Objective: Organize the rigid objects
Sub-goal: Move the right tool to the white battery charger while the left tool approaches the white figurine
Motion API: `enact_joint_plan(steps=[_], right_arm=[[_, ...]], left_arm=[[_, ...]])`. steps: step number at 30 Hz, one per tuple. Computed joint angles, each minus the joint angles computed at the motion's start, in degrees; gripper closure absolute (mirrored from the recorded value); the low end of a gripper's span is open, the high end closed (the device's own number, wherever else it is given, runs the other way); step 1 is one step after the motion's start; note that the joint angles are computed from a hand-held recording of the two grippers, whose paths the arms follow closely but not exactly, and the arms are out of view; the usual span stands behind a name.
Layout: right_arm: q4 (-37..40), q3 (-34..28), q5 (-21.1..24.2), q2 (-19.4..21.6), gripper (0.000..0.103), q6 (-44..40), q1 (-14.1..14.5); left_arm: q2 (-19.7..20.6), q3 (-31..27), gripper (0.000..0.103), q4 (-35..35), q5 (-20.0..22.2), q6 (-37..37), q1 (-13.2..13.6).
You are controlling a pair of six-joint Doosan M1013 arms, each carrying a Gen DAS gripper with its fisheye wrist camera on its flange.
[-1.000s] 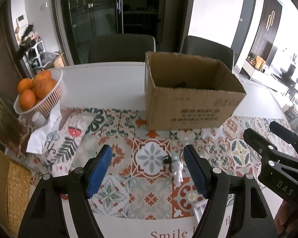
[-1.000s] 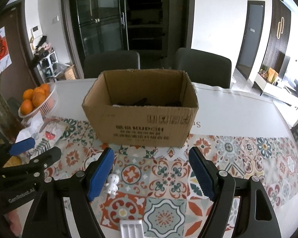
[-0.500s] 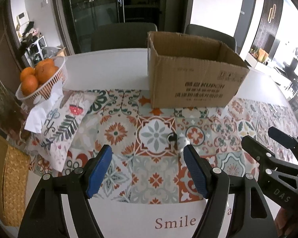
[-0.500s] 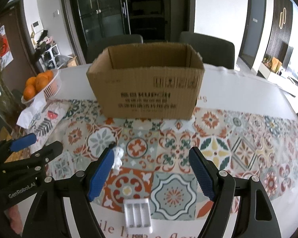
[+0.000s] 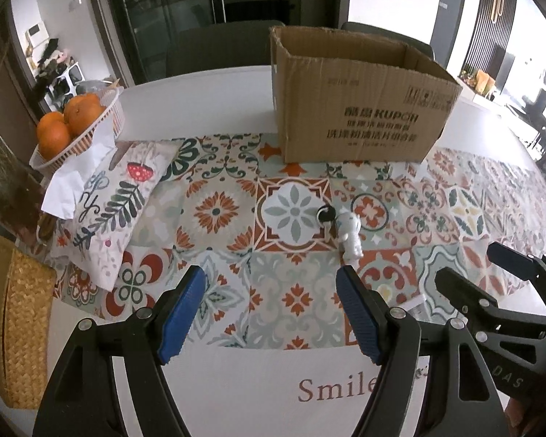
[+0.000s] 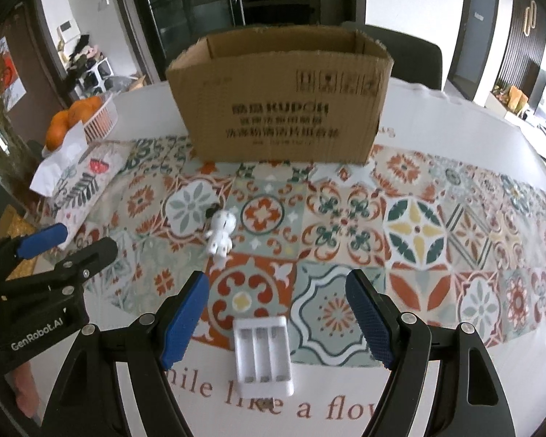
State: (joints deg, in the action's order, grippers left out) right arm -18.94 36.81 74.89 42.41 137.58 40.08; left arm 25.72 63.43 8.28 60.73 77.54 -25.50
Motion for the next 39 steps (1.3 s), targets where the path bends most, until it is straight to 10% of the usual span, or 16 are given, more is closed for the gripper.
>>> enact_joint_plan(steps=[35, 39], right_arm=[[9.3, 1.8, 5.0, 2.4, 0.032, -2.8, -0.1], [6.4, 0.9, 6.1, 3.0, 0.049, -3.1, 0.5]], left_arm=[[2.0, 2.5, 0.029, -1.4, 4.0, 1.0, -0.2], [2.3, 2.4, 0.029, -0.9, 4.2, 1.0, -0.3]])
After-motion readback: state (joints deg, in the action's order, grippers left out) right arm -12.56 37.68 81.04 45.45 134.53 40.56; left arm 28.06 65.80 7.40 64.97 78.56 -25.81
